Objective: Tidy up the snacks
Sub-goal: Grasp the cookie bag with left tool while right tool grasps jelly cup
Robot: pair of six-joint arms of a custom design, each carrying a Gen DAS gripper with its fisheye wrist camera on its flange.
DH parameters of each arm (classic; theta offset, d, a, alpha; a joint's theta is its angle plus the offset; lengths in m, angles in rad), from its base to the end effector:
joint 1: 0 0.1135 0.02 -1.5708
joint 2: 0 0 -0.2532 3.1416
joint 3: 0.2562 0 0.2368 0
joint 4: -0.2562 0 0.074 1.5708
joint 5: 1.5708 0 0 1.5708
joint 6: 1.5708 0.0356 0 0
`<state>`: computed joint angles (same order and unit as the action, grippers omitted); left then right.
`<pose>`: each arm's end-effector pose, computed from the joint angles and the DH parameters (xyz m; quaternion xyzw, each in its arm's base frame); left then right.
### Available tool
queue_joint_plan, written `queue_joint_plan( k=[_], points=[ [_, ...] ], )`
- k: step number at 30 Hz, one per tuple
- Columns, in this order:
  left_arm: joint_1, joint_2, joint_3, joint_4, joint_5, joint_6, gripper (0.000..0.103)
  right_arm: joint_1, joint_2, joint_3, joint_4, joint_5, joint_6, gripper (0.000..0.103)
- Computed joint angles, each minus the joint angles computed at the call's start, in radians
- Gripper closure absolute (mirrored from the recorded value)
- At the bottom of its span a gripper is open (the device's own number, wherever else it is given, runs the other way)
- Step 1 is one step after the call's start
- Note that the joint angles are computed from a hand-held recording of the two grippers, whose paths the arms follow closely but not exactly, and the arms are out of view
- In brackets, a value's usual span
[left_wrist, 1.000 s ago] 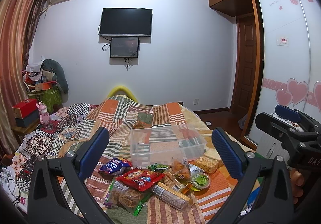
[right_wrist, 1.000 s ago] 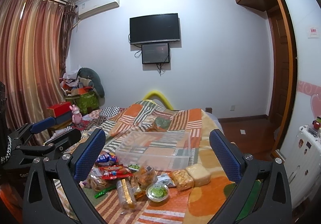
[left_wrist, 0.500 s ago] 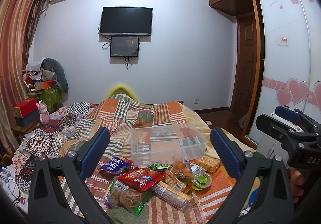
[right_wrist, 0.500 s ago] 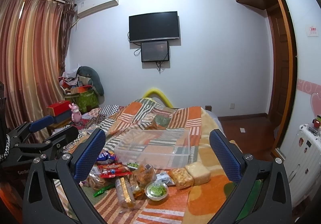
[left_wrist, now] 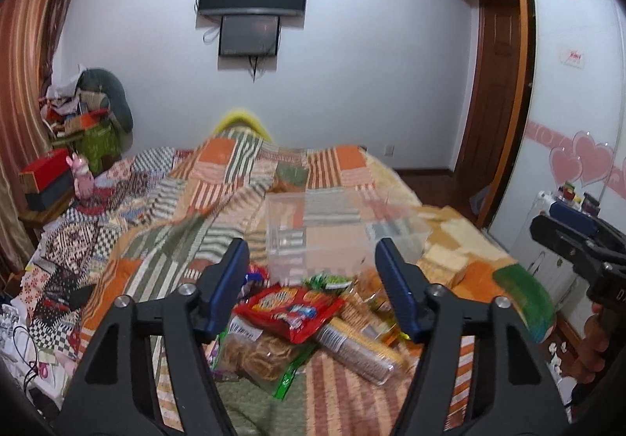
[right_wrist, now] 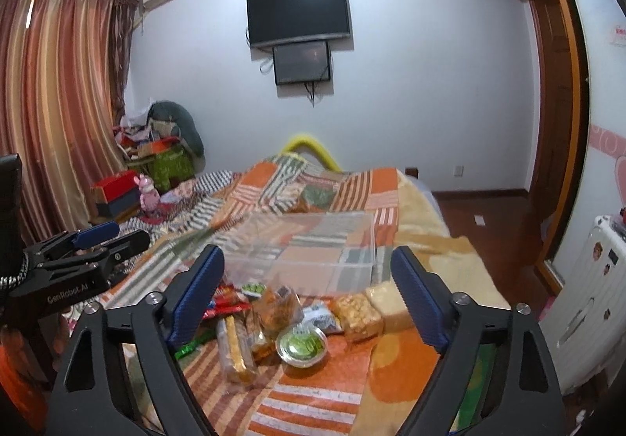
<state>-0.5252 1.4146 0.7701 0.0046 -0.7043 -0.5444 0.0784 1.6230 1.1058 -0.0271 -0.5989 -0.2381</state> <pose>0.2546 -0.1209 0.2136 -0.1628 0.8373 0.0505 0.5196 0.3478 0.0475 0.2517 -0.2742 0.7992 0.2187 0.4882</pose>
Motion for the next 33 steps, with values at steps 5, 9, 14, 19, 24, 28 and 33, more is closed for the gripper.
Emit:
queue_joint_plan(
  k=[5,9,14,19,24,28,33],
  points=[
    [0.098,0.044,-0.028,-0.002,0.119,0.007,0.049,0.005,0.087,0.077,-0.103,0.032,-0.048,0.035],
    [0.175,0.099,-0.039,-0.008,0.199,0.025,0.05,0.012,0.164,0.151,-0.192,0.062,-0.079,0.044],
    [0.267,0.182,-0.051,0.025,0.33,0.044,0.05,0.019,0.253,0.236,-0.287,0.077,-0.106,0.045],
    [0.298,0.281,-0.038,0.052,0.408,0.048,0.045,0.036,0.321,0.287,-0.343,0.088,-0.135,0.045],
    [0.328,0.354,-0.038,0.08,0.446,0.024,0.028,0.047,0.359,0.318,-0.391,0.087,-0.16,0.045],
    [0.358,0.406,-0.033,0.101,0.492,0.021,0.021,0.062,0.395,0.35,-0.429,0.093,-0.175,0.045],
    [0.359,0.484,0.008,0.118,0.492,0.04,0.01,0.092,0.44,0.389,-0.475,0.108,-0.191,0.045]
  ],
)
